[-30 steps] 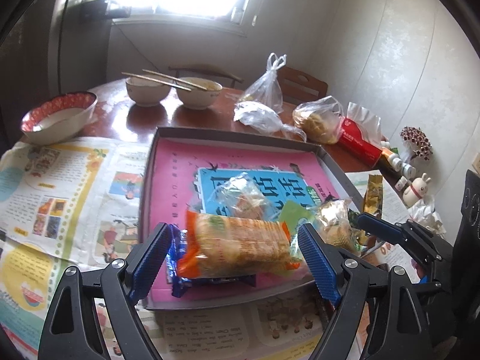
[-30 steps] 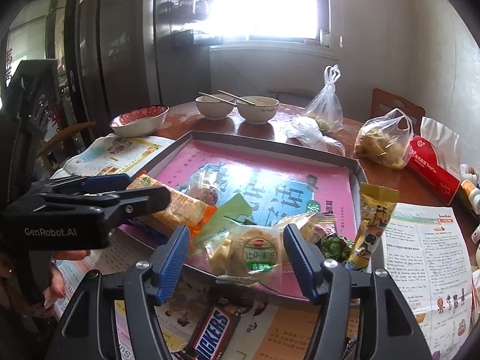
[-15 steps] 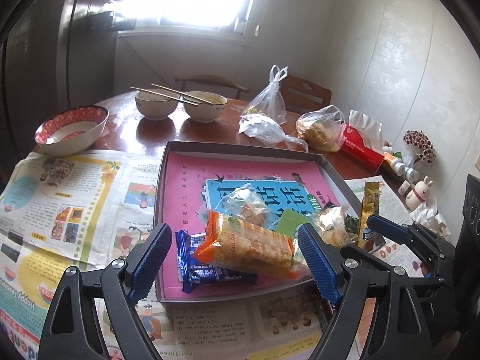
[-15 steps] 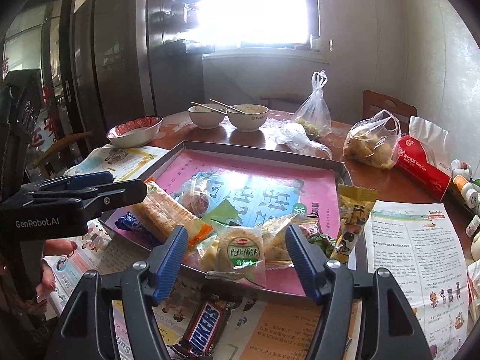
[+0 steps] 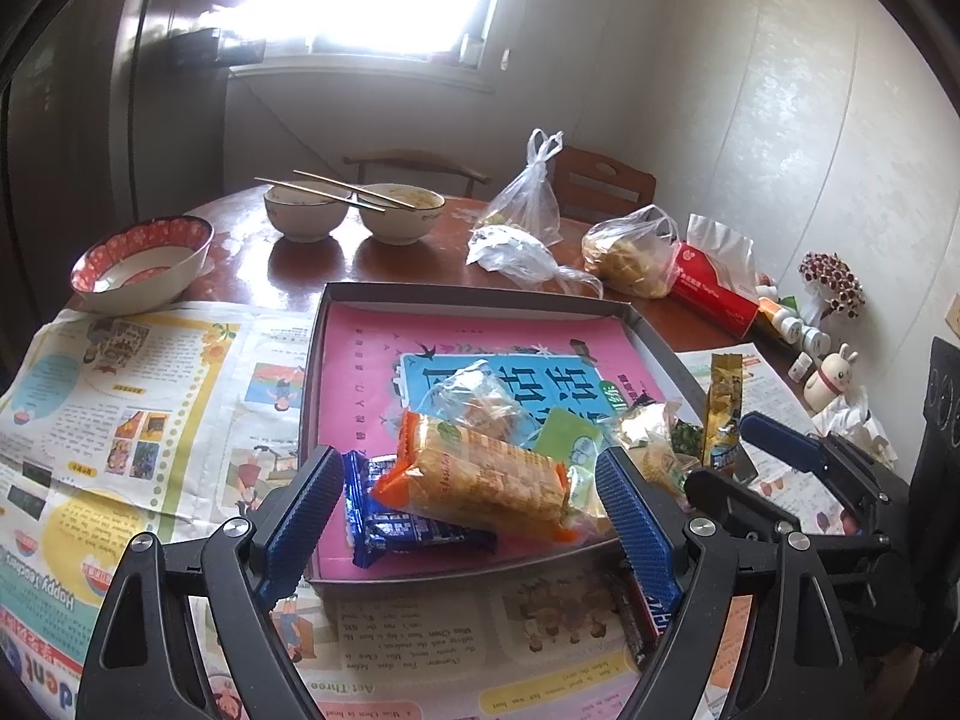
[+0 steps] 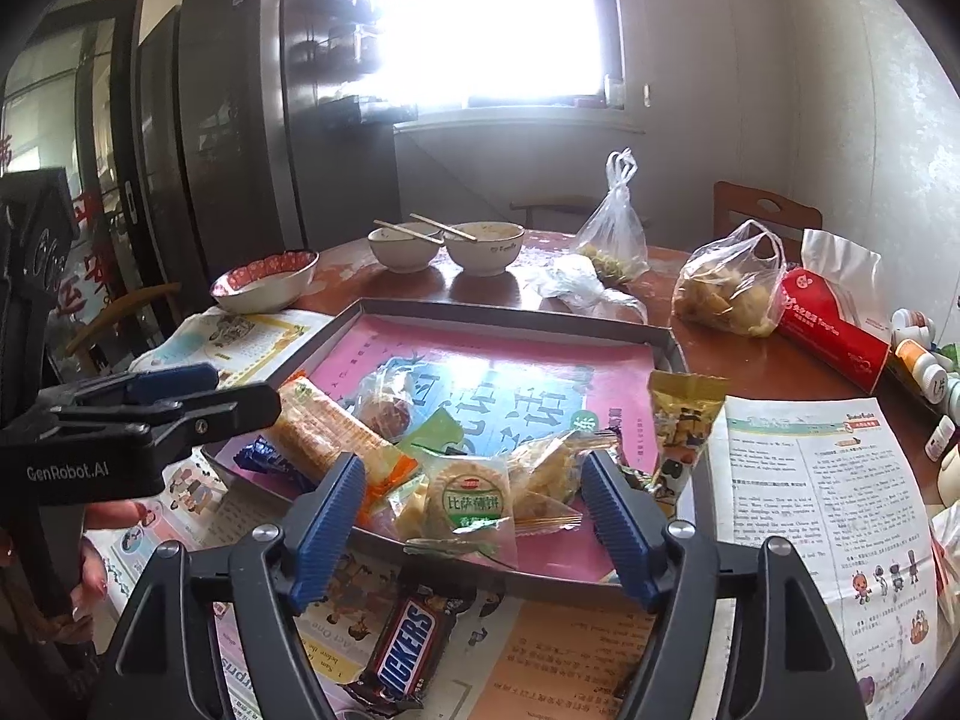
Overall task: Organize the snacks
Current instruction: 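Move both tools back from the tray toward the Snickers bar and dark chocolate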
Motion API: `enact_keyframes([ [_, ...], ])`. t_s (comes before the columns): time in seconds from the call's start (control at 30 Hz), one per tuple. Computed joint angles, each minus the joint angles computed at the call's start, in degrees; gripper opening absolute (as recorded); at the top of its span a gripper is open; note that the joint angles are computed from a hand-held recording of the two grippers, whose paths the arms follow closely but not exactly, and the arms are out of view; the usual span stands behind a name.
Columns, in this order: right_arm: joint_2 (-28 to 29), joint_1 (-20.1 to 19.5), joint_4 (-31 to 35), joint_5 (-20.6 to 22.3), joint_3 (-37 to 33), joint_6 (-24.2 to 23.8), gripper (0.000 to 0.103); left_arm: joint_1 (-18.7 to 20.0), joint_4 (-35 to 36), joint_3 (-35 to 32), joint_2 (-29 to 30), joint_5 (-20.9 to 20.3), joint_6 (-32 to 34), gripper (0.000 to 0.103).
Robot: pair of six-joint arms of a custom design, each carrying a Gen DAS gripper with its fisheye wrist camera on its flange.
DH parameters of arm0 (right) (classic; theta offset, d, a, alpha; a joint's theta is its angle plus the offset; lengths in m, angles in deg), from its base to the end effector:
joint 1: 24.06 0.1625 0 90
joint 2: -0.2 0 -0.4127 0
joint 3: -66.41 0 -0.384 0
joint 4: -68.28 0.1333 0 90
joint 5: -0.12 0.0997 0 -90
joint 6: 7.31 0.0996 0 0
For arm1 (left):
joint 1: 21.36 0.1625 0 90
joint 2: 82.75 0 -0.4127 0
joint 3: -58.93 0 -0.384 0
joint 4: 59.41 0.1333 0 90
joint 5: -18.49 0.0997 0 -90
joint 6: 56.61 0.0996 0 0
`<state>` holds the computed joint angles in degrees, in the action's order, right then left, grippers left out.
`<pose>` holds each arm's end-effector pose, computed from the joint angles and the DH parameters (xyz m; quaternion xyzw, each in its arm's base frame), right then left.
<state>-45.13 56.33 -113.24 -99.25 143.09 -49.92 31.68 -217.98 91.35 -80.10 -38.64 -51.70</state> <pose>-0.0103 -0.7619 0.2938 0.2057 -0.8385 0.4175 0.2833 -0.3649 -0.7965 -0.0919 0.2520 0.8870 -0.3405 0.1841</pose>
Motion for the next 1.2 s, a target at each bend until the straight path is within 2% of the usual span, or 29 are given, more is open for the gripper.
enact_keyframes([
  [1.2, -7.58, -2.32, -4.91, 4.37, 7.32, 4.49, 0.082, -3.03, -1.69, 9.01, -3.95, -1.40, 0.18, 0.087],
])
